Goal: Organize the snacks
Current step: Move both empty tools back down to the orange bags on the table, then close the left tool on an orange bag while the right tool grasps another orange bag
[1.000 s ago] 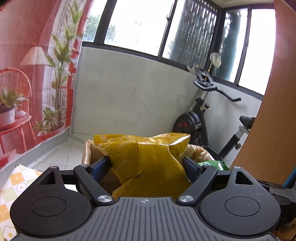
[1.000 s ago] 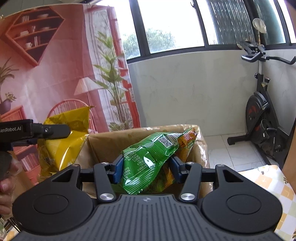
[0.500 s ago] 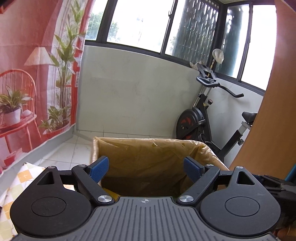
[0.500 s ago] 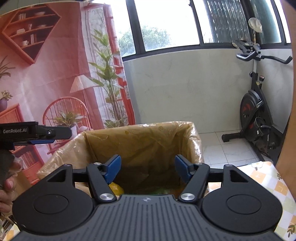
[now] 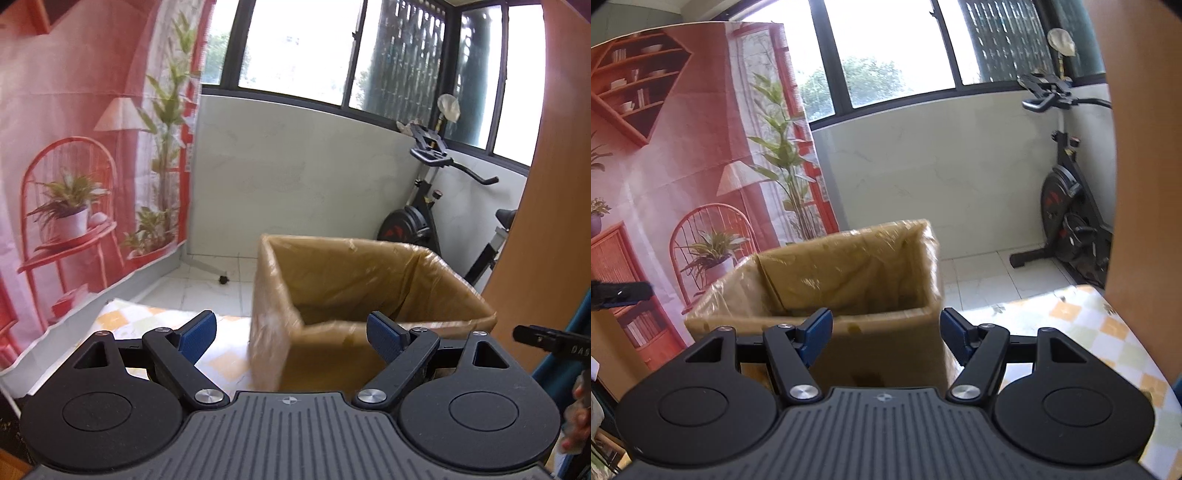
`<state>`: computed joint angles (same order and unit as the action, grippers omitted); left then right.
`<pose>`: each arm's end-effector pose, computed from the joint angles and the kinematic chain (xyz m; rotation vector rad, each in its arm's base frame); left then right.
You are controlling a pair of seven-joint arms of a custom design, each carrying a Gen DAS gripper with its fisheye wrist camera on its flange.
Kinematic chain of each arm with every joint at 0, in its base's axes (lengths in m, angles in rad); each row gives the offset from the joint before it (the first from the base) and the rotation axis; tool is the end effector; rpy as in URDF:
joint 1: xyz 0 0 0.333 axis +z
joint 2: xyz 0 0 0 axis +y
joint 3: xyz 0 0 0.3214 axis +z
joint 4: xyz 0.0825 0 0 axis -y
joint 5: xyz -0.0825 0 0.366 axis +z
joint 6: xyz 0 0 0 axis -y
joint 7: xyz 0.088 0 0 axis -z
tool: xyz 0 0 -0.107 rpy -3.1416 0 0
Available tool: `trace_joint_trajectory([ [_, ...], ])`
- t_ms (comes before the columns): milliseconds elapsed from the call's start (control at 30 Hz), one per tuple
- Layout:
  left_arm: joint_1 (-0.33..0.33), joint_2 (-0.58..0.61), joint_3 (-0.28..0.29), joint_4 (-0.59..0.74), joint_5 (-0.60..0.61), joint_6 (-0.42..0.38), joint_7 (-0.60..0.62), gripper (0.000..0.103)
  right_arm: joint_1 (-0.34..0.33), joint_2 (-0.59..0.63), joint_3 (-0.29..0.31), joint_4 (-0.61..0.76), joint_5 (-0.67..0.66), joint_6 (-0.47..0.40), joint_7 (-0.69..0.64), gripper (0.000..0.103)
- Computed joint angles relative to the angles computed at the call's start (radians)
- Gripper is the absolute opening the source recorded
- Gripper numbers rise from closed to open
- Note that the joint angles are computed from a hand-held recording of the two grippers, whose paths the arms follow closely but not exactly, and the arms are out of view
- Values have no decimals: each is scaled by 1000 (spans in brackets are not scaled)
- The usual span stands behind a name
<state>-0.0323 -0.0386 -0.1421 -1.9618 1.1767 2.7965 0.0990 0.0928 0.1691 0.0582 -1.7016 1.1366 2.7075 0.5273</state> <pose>0.5544 -0.1427 0.5798 -1.7675 1.2612 -0.9326 0.6397 0.0624 0.5809 -1.6640 1.1939 -0.4488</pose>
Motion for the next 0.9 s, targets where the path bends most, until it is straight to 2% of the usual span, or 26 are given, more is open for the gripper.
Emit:
trace_joint_trajectory([
  [167, 7, -58, -14, -112, 81, -4, -176, 92, -2, -53, -20, -97, -29, 12, -1, 68],
  [300, 11, -56, -18, -164, 58, 13, -235, 92, 1, -68, -37, -141, -86, 9, 47, 68],
  [400, 8, -36, -14, -185, 17, 20, -224, 92, 5, -72, -39, -161, -109, 13, 79, 68],
  [500, 3, -19, -5, -202, -64, 42, -139, 92, 15, -76, -36, -182, -141, 3, 115, 69],
  [633, 8, -21, 1, -218, -77, 75, -121, 92, 31, -81, -27, -205, -168, -40, 107, 72],
  [800, 19, -17, 8, -227, -97, 109, -93, 92, 57, -74, -16, -209, -213, -84, 101, 85],
  [900, 18, -4, 0, -232, -59, 120, -142, 92, 76, -66, -6, -203, -250, -95, 68, 91],
])
